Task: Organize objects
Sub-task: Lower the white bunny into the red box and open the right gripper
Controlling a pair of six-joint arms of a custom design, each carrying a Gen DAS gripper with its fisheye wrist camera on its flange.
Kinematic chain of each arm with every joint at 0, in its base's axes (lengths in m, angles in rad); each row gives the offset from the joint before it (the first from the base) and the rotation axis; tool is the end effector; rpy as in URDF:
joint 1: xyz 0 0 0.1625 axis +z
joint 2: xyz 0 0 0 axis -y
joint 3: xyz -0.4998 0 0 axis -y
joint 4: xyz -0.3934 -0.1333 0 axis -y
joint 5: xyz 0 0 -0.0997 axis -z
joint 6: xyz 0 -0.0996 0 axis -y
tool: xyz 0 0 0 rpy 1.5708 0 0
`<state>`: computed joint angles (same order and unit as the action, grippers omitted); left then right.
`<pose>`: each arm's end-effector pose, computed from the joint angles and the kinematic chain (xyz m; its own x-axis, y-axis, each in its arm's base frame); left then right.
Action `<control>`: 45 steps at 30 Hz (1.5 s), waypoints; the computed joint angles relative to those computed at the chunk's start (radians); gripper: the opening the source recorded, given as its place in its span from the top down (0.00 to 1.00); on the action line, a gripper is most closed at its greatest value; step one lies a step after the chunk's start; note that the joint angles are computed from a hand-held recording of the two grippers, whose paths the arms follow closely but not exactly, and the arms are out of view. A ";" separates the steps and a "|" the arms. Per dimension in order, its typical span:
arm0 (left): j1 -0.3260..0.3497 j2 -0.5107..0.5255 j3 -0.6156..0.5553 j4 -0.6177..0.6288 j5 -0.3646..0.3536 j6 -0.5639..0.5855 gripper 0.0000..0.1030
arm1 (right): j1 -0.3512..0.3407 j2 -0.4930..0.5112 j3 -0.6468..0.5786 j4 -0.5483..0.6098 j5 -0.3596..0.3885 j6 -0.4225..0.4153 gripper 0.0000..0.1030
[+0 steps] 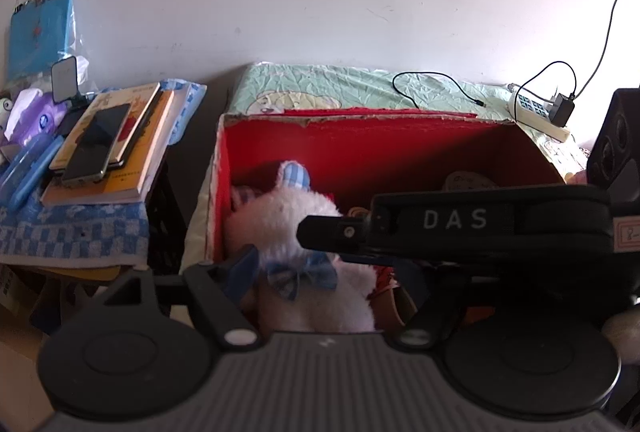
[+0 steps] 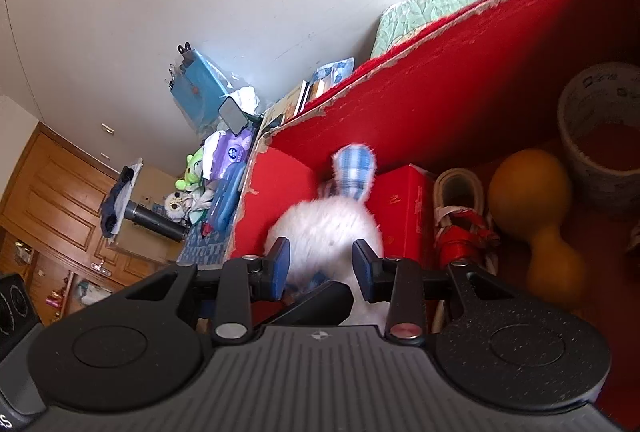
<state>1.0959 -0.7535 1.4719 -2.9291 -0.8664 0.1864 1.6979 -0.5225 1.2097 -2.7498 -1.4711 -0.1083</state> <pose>-0.1835 -0.7894 0.2442 -0.7717 0.1367 -0.6211 0.5188 0.7002 -0.4905 0.2526 -0.8467 0.1221 -0.9632 -0.2663 -0.0362 -0.2171 0.8506 -0.4789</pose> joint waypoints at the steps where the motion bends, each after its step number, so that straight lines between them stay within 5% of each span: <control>1: -0.001 0.002 0.000 -0.001 0.003 -0.001 0.22 | -0.002 -0.002 0.003 -0.003 0.000 0.000 0.62; 9: -0.005 0.016 -0.011 0.012 0.020 -0.025 0.17 | -0.003 -0.029 0.033 -0.032 -0.004 -0.036 0.62; 19: -0.030 0.030 -0.023 0.052 0.116 -0.047 0.17 | 0.024 -0.057 0.103 -0.170 -0.112 -0.169 0.56; 45: -0.084 0.064 -0.004 0.078 0.255 -0.040 0.11 | 0.021 -0.113 0.245 -0.361 -0.225 -0.182 0.54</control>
